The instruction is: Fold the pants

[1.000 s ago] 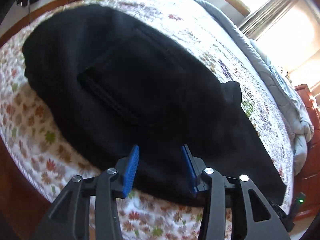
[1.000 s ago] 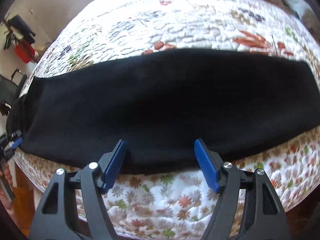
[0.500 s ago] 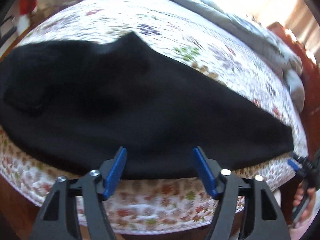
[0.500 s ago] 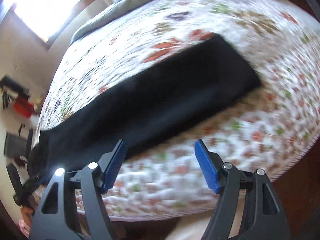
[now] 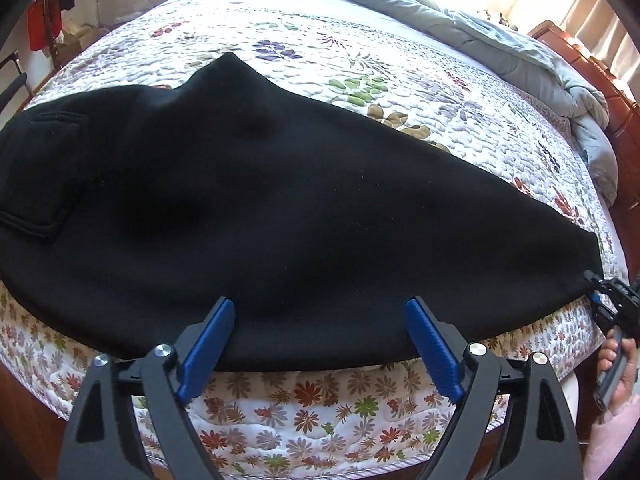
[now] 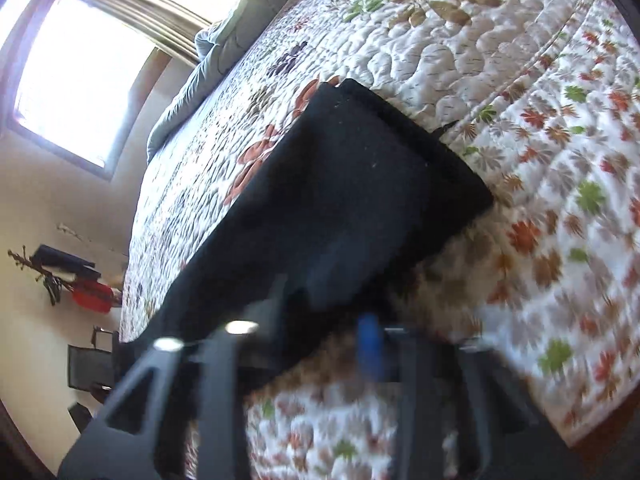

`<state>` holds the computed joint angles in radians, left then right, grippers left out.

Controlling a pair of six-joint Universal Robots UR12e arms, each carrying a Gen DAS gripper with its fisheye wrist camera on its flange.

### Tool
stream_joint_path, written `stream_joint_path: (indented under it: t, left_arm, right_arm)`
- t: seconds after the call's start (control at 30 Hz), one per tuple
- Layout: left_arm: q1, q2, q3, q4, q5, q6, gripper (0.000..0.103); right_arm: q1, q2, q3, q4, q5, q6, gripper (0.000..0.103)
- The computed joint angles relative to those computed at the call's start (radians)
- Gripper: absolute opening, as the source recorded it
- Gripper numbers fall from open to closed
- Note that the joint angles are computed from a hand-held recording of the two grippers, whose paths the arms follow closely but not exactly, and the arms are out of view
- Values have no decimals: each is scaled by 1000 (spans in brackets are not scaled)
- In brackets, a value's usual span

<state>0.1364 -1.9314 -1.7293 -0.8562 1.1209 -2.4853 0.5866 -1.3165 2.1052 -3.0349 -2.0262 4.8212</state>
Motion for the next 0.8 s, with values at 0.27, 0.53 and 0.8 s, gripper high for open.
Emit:
stream_joint_path:
  t: [0.27, 0.53, 0.8]
  left_arm:
    - [5, 0, 7, -22, -27, -20, 88]
    - [10, 21, -2, -49, -49, 25, 91]
    - [17, -5, 32, -105, -40, 33, 91]
  right_arm:
    - [68, -18, -41, -90, -233, -226, 9]
    - [26, -40, -15, 117, -44, 3, 10]
    - [0, -72, -88, 374, 15, 10, 10]
